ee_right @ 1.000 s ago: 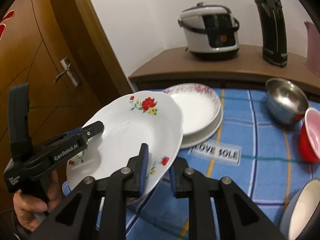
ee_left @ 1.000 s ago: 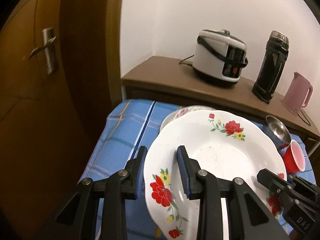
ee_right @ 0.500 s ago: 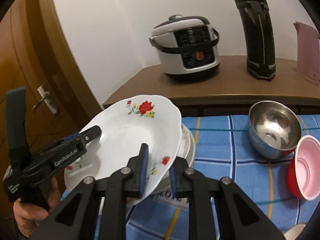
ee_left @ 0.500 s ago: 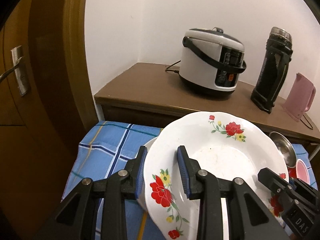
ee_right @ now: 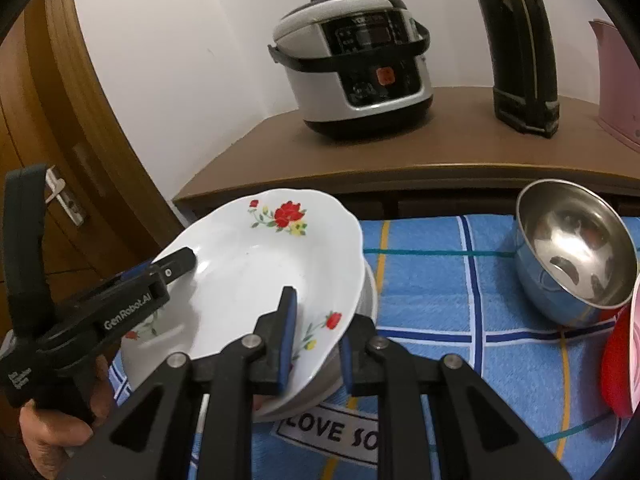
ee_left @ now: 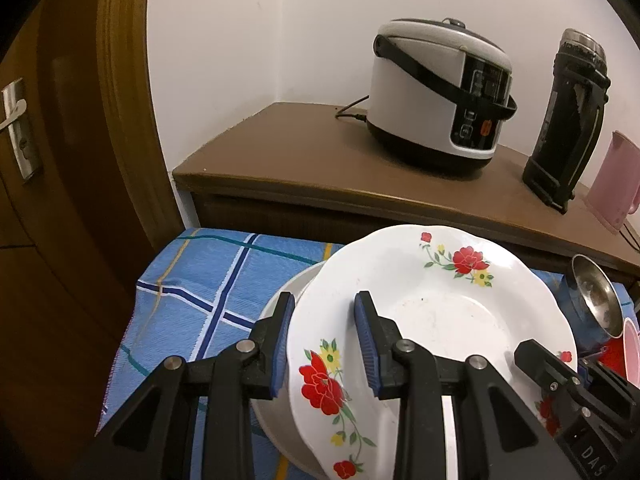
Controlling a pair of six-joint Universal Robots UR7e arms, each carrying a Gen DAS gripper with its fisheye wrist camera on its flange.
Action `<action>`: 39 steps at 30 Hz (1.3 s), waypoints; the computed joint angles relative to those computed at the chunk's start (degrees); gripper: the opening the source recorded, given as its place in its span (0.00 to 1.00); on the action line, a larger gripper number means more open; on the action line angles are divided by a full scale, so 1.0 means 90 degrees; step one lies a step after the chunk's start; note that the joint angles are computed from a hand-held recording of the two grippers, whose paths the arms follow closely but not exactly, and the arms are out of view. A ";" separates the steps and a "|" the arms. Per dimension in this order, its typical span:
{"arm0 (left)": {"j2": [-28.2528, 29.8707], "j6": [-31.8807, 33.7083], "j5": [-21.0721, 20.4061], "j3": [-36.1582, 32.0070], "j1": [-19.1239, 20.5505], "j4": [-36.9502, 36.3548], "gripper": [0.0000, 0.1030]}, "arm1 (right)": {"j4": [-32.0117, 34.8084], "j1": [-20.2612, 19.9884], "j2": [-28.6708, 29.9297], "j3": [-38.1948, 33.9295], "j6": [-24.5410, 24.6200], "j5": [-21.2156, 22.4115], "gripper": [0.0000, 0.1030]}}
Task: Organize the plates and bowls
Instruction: 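Lower the red-flower plate onto the pink-floral plate and open both grippers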
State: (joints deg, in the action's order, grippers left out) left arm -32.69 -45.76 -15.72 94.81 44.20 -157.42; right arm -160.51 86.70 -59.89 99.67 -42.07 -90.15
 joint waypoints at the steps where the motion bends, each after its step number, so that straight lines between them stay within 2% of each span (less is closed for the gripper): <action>1: 0.0017 0.0008 -0.0009 -0.0017 0.0015 0.0010 0.33 | -0.0042 -0.0001 0.0019 0.0001 -0.0013 -0.0037 0.19; 14: 0.0166 -0.0062 -0.0122 -0.0213 0.0205 0.0251 0.33 | -0.0434 0.0029 0.0228 -0.0018 -0.0194 -0.0354 0.19; 25: 0.0299 0.0010 -0.0134 -0.0354 0.0272 0.0267 0.33 | -0.0434 0.0041 0.0353 -0.0104 -0.0101 -0.0533 0.19; 39: 0.0420 0.0534 -0.0202 -0.0326 0.0308 -0.0493 0.33 | -0.0777 0.0029 0.0367 0.0009 -0.0217 -0.0514 0.19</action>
